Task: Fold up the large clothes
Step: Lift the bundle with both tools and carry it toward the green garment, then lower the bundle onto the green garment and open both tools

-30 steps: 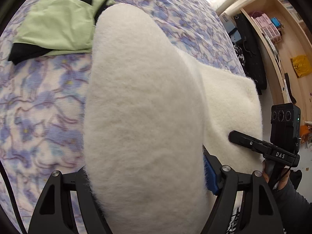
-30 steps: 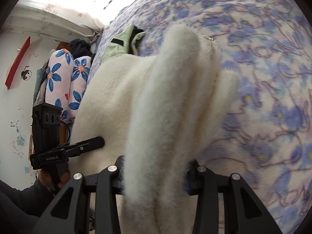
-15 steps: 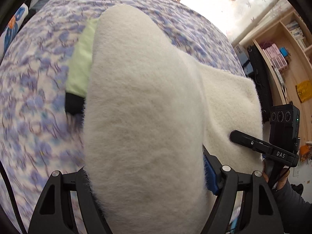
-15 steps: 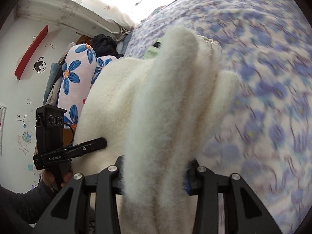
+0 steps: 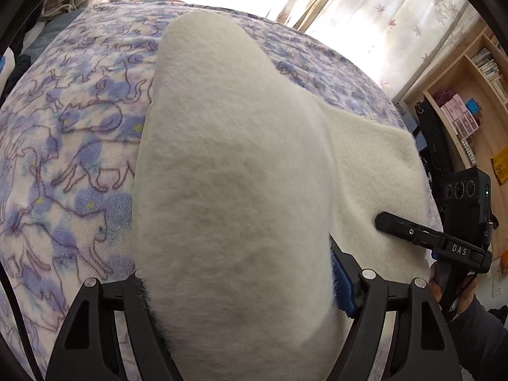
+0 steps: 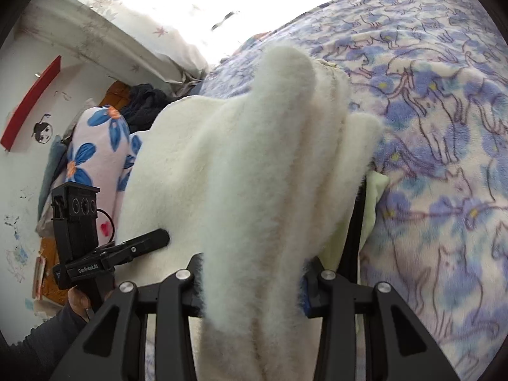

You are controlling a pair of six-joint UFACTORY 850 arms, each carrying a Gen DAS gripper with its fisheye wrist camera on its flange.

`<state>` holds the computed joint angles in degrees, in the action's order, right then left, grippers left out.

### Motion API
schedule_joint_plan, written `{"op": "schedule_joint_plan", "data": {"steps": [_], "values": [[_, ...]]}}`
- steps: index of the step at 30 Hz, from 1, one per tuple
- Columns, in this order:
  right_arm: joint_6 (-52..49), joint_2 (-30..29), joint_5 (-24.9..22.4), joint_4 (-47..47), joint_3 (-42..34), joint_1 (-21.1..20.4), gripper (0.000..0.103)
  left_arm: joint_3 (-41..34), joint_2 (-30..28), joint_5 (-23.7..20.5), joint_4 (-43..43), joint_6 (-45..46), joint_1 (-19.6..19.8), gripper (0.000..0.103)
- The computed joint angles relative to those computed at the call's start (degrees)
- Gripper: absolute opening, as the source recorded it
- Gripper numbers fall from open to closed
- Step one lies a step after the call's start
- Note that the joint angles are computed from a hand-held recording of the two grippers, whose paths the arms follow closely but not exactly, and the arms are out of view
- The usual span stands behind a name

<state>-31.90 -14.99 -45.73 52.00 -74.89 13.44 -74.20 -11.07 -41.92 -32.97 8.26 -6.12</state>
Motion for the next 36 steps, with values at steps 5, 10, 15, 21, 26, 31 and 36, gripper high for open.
{"op": "schedule_joint_plan", "data": {"steps": [5, 10, 15, 21, 26, 31, 36], "values": [[3.1, -2.6, 3.3, -4.0, 0.2, 0.6, 0.046, 1.2, -3.7, 1.6, -2.5, 2.2, 1.1, 0.09], [6.8, -1.0, 2.8, -10.8, -0.3, 1.5, 0.048, 3.1, -1.5, 3.6, -0.9, 1.1, 0.8, 0.09], [8.6, 7.5, 7.8, -16.6, 5.2, 1.5, 0.048, 4.9, 4.4, 4.7, 7.6, -6.9, -0.7, 0.086], [6.4, 16.4, 10.3, -16.3, 11.4, 2.4, 0.045, 6.7, 11.8, 5.9, 11.4, -6.4, -3.2, 0.04], [6.7, 17.3, 9.5, -16.5, 13.7, 5.6, 0.011, 7.9, 12.2, 4.6, 18.2, -9.2, -8.1, 0.029], [20.7, 14.5, 11.8, -29.2, 14.9, 7.0, 0.0, 10.8, 11.9, 5.1, 30.7, -21.8, -10.8, 0.01], [18.1, 14.1, 12.2, -24.6, 16.2, 5.5, 0.0, 14.0, 12.7, 8.4, 20.1, -18.3, -7.4, 0.003]]}}
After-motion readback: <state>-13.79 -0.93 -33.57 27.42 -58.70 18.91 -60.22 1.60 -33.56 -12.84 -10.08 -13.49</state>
